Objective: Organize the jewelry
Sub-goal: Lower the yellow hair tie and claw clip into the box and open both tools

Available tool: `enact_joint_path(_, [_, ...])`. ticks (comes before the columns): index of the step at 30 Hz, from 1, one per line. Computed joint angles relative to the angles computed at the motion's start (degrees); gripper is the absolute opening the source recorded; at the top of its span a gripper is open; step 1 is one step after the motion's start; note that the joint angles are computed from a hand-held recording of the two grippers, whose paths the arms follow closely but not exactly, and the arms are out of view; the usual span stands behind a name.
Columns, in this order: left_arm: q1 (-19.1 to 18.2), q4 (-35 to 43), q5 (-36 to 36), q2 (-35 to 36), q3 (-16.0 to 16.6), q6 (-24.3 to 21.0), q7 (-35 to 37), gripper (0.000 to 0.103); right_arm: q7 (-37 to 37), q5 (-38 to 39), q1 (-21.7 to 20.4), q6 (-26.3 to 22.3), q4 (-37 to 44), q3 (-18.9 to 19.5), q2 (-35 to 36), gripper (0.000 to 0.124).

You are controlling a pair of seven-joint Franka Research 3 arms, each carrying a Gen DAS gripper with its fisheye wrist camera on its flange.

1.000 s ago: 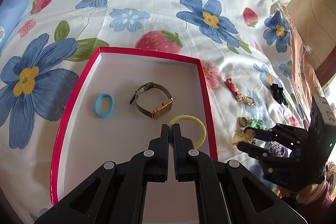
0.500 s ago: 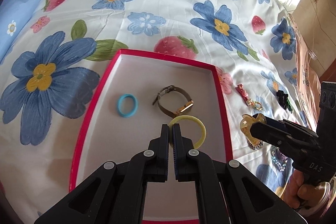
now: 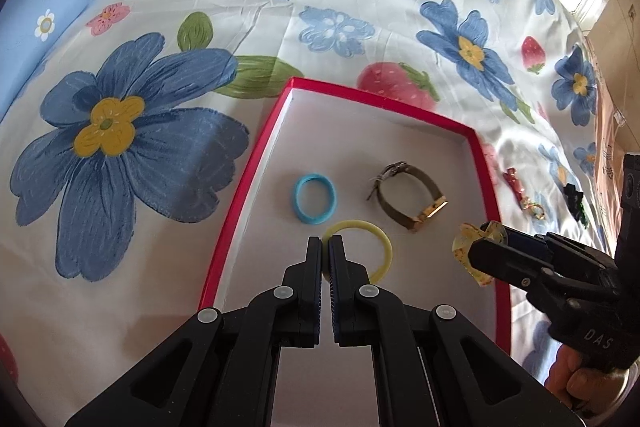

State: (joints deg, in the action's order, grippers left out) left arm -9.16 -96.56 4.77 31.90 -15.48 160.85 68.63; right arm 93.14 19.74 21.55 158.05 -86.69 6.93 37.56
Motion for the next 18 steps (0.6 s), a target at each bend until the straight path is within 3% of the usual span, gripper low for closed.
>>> enact_joint_path(6, [-1.8, 6.3, 1.6, 4.8, 1.7, -4.1, -1.4, 0.003, 3.8, -5.9, 3.3, -4.7, 5.2, -3.9, 4.0, 0.032])
enact_joint_path(13, [-2.3, 11.2, 1.7, 8.5, 1.8, -7.8, -1.7, 0.003, 4.5, -8.0, 3.2, -6.8, 8.0, -3.8, 6.1, 0.032])
enact_joint_path(18, [-2.2, 12.1, 1.4, 9.3, 1.7, -7.9, -1.6, 0.007, 3.8, -7.8, 2.7, -6.8, 8.0, -3.2, 6.1, 0.033])
